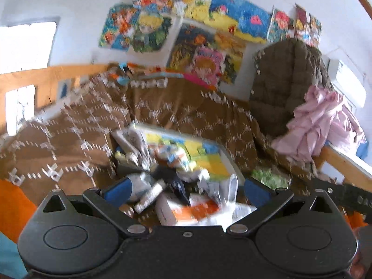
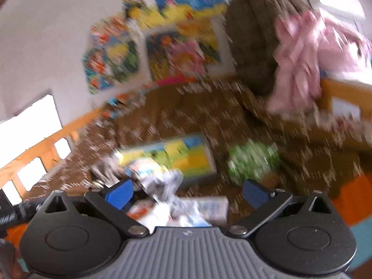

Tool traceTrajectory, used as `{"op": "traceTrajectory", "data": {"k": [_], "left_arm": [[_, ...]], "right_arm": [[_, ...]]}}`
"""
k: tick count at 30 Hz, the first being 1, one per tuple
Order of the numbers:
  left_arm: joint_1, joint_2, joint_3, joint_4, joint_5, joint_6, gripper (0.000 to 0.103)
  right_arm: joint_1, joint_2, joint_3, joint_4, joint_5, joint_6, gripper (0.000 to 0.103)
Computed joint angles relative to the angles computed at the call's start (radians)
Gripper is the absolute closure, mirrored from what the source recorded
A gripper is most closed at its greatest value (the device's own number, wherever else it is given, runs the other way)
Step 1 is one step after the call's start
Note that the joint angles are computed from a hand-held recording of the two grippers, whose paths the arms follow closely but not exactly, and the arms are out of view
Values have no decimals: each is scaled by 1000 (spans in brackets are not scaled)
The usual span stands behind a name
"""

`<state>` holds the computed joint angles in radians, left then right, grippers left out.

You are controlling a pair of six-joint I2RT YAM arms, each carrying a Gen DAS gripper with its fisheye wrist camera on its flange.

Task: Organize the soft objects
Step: 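Move both open tools back toward the remaining white cloths, then grasp a white cloth with the left tool while the right tool grasps the blue-trimmed muslin cloth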

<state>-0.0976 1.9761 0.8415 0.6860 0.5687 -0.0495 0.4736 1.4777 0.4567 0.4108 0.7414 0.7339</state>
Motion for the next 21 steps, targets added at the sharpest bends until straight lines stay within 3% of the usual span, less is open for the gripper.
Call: {"op": "traceTrajectory", "data": {"k": [2, 5, 12, 17, 21], "left_arm": [[-1, 25, 29, -54, 15, 25, 1], [-6, 68, 77, -139, 17, 63, 1], [-13, 168, 175, -253, 31, 92, 1], [-18, 232, 243, -298, 45, 85, 1], [-25, 275, 297, -336, 82, 83, 1]], "right_arm": [[-53, 5, 24, -87, -87, 86, 0], [-105, 21, 24, -101, -178, 126, 0], [-140, 113, 111, -178, -293, 87, 0], [-206, 194, 210, -281, -453, 50, 0], [-291, 261, 270, -311, -640, 13, 0]]}}
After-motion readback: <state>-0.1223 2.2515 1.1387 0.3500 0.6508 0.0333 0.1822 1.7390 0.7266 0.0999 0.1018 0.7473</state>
